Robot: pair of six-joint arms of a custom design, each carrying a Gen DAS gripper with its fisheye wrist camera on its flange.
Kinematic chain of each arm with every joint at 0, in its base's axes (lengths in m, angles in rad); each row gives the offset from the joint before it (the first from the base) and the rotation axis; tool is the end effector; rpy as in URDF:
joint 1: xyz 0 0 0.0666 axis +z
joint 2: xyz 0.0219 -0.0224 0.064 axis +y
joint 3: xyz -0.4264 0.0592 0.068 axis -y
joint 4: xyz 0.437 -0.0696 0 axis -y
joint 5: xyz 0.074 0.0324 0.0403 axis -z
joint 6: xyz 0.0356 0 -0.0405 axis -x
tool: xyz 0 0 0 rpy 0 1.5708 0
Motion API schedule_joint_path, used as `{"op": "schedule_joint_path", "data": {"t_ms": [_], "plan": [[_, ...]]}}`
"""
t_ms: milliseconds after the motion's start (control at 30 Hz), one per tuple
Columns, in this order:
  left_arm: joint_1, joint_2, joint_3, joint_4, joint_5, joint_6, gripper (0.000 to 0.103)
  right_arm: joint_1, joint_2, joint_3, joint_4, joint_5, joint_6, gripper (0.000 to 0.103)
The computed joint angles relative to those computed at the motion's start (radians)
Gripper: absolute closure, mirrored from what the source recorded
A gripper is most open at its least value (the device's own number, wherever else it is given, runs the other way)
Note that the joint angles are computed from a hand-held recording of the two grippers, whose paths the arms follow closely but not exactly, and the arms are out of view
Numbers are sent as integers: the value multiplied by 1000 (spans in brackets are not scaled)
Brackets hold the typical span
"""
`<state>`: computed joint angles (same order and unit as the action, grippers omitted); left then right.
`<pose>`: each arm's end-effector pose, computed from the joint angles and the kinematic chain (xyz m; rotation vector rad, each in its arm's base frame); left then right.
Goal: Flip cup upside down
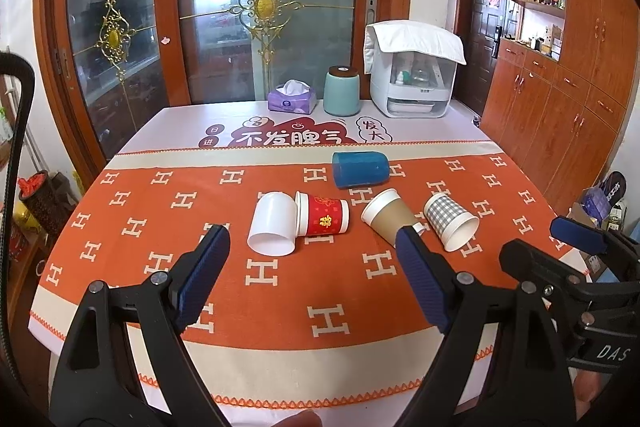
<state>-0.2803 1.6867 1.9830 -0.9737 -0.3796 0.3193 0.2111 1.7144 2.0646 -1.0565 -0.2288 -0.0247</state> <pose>0.6186 -0.1648 0.6066 -0.2436 2.1801 0.0919 0.6274 0.1423 0.6221 -0.3327 2.2598 0.3840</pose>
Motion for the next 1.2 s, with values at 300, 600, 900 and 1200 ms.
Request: {"op": "schedule_joint_path", "data": {"t_ms": [300,600,900,1200], "plan": [[-2,4,4,-7,12,-8,20,-2,-2,-4,2,-1,1,11],[1,6,5,-10,15,-2,20,-4,-2,-3,1,-5,3,11],[3,17,13,-19,34,-14,20,-9,-4,-9,3,-8,4,11],[7,24,18,-30,57,-19,20,-14,3,-15,4,-8,5,11]]}}
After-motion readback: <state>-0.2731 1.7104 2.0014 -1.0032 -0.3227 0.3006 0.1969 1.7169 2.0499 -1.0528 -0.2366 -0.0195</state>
